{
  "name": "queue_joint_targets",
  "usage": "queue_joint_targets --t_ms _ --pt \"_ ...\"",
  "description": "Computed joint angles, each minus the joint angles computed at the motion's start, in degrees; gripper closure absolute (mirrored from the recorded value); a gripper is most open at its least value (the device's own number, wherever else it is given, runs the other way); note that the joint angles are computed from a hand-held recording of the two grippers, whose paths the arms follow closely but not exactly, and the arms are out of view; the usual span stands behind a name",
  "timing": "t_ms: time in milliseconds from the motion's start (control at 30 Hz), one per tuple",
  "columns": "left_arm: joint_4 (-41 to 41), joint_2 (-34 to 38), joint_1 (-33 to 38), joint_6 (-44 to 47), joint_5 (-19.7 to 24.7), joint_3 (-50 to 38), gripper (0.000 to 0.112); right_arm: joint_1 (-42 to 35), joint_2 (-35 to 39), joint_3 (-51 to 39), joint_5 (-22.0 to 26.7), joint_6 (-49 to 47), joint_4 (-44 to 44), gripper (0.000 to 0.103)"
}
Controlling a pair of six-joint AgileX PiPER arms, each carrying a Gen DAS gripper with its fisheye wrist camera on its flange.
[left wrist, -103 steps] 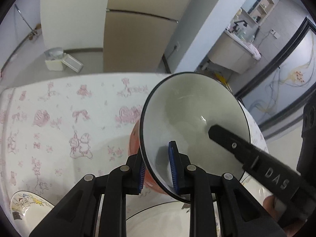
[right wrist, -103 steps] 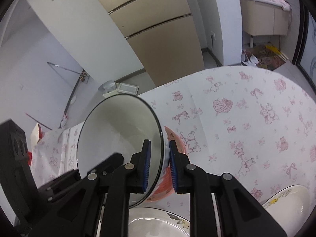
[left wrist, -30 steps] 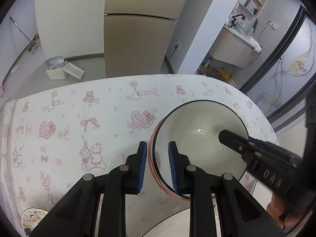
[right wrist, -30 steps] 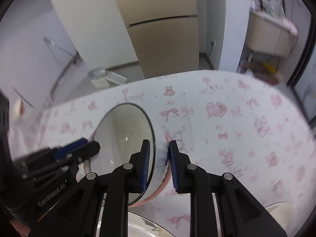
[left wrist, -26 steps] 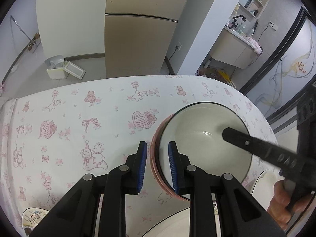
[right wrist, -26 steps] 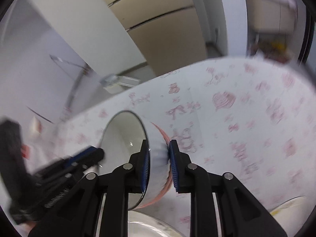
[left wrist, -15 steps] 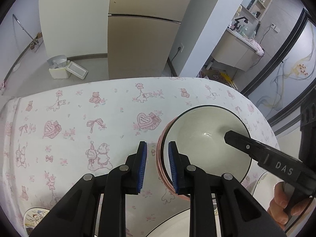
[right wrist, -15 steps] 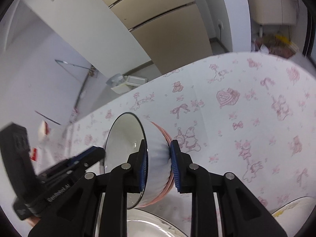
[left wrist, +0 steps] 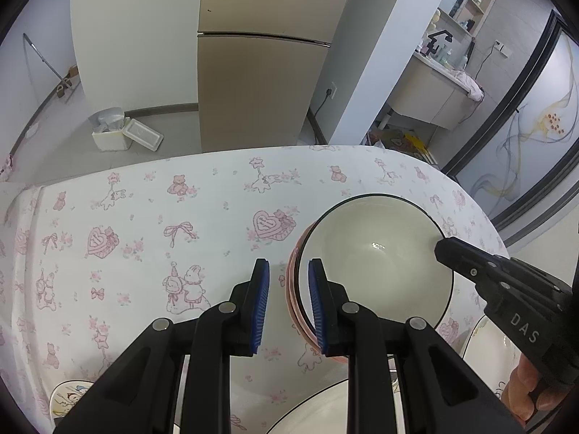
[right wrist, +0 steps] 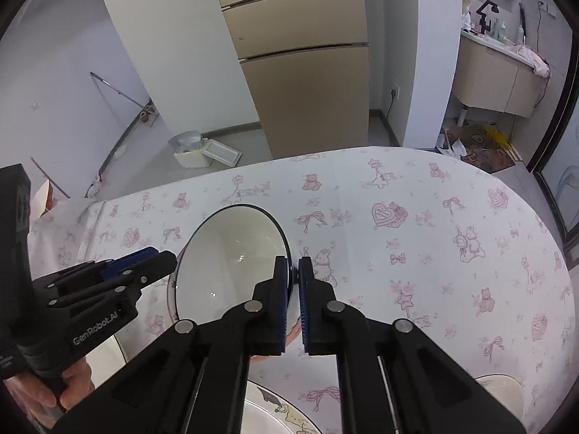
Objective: Organize plates and bowls
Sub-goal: 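Lower the white bowl into the stacked pink bowls, then open the right tool to release the white bowl on the stack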
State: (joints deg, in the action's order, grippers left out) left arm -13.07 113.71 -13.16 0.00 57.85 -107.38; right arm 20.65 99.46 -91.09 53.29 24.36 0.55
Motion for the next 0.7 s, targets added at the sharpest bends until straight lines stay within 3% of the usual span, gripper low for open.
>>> queue_joint_targets --t_ms 200,433,633,700 --pt "1.3 0.6 -0.9 -0.7 0.4 -0.7 0.089 -4.8 0.6 2.1 -1.6 -5.9 11.1 0.094" --pt "1.5 0.9 -1.0 -0.8 0.6 -1.0 0.089 -3.7 1.2 3.6 -4.4 -1.1 9.8 0.091" --pt "1.9 0.9 -1.0 -1.2 0.3 -0.8 0.089 -12.8 0.7 10.0 -6.4 -14.2 34.6 0.087" --pt "1.7 1.1 -0.9 -1.1 0.6 -0.9 0.089 -14.0 0.6 10.8 -6.2 -16.2 38.4 0.086"
